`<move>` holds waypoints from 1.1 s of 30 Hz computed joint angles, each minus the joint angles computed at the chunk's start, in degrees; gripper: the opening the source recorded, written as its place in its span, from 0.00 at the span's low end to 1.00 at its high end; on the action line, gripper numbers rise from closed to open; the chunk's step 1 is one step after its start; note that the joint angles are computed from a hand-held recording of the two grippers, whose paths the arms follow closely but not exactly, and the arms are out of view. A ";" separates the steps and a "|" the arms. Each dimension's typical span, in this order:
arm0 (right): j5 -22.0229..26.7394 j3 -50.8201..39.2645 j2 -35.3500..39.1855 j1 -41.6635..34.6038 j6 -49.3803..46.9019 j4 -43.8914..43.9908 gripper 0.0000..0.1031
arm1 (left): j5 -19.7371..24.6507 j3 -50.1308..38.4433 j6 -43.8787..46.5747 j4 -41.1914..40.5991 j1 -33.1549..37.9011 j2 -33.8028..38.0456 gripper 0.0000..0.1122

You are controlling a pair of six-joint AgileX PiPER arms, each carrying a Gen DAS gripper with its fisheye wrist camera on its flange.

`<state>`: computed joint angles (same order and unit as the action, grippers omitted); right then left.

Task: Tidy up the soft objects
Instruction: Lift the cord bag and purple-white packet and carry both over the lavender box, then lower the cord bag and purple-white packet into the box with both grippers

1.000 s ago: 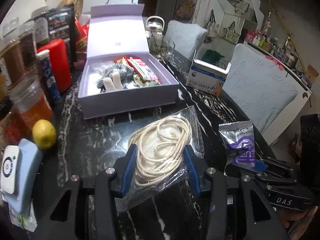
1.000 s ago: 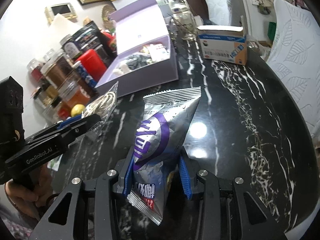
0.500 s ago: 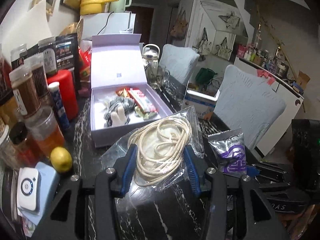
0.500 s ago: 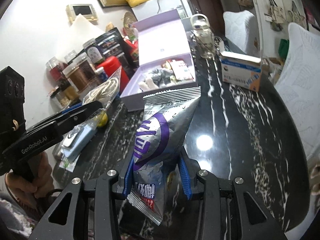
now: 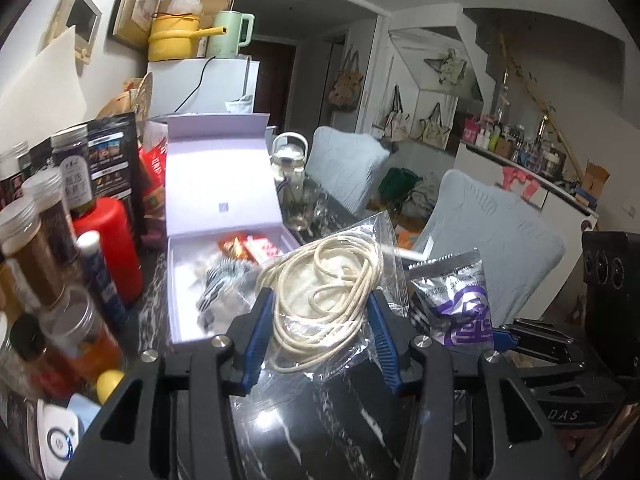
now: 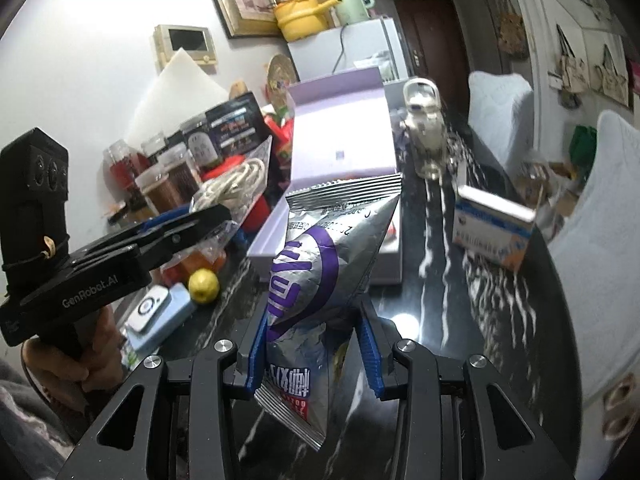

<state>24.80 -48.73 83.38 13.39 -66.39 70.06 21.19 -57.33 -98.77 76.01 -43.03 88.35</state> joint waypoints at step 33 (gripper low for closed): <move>14.38 -67.12 41.56 -1.35 21.82 -17.91 0.38 | -4.75 -33.13 21.27 -11.74 18.57 22.12 0.41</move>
<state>39.18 -115.85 124.94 12.04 -44.57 52.15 16.43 -90.45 -77.50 64.26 -24.46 110.47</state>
